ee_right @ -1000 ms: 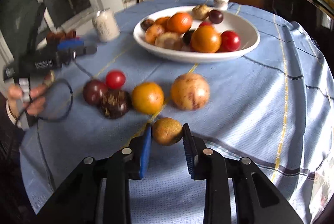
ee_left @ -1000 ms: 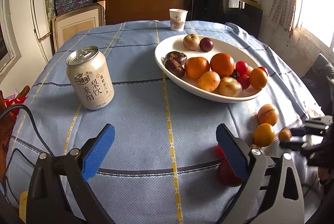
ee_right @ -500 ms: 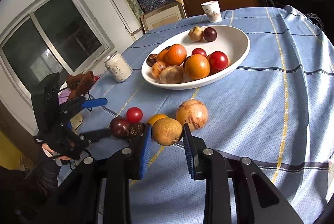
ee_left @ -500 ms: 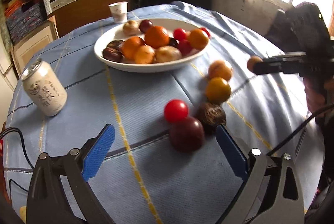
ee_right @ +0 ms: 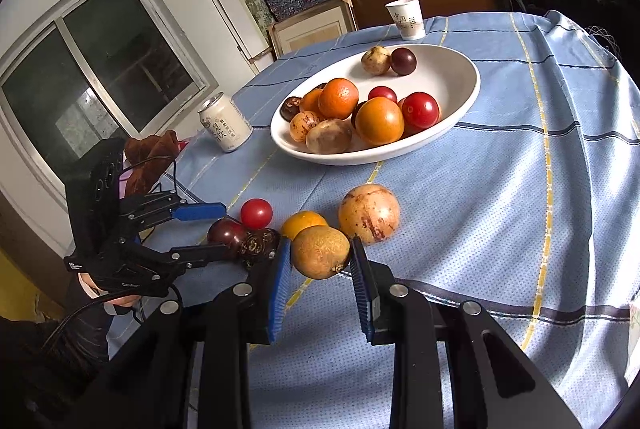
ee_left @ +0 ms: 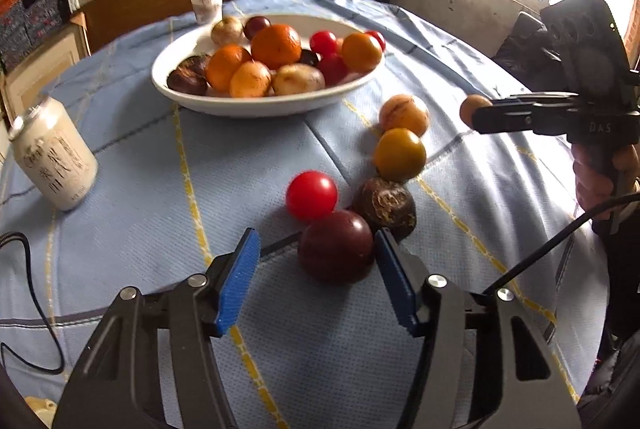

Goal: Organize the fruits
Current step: 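Grasp a small tan fruit with the right gripper while the left grasps a dark red fruit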

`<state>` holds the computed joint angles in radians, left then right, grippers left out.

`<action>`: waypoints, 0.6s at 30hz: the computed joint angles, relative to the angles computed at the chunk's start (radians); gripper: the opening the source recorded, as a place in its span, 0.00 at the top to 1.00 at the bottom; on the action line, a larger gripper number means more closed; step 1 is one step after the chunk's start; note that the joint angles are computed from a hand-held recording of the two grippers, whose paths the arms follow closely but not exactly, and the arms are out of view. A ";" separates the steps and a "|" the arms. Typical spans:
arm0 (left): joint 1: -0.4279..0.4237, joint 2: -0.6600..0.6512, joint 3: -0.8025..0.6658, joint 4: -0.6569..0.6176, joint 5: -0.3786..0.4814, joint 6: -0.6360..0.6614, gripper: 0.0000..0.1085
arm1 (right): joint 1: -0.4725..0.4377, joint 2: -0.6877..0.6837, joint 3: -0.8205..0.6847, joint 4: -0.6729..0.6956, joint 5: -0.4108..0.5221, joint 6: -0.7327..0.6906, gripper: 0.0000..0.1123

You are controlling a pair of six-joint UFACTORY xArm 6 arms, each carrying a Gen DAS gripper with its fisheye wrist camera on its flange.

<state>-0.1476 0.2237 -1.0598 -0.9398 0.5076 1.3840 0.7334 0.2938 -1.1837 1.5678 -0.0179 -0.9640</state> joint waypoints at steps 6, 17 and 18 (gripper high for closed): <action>0.007 0.012 -0.012 0.030 0.030 -0.036 0.52 | -0.003 0.003 0.001 -0.017 0.000 0.017 0.73; 0.022 -0.004 0.000 0.019 0.073 -0.032 0.64 | -0.004 0.009 0.000 -0.042 0.005 0.039 0.73; 0.024 -0.005 0.001 0.018 0.074 -0.035 0.64 | -0.006 0.011 -0.001 -0.041 0.011 0.039 0.73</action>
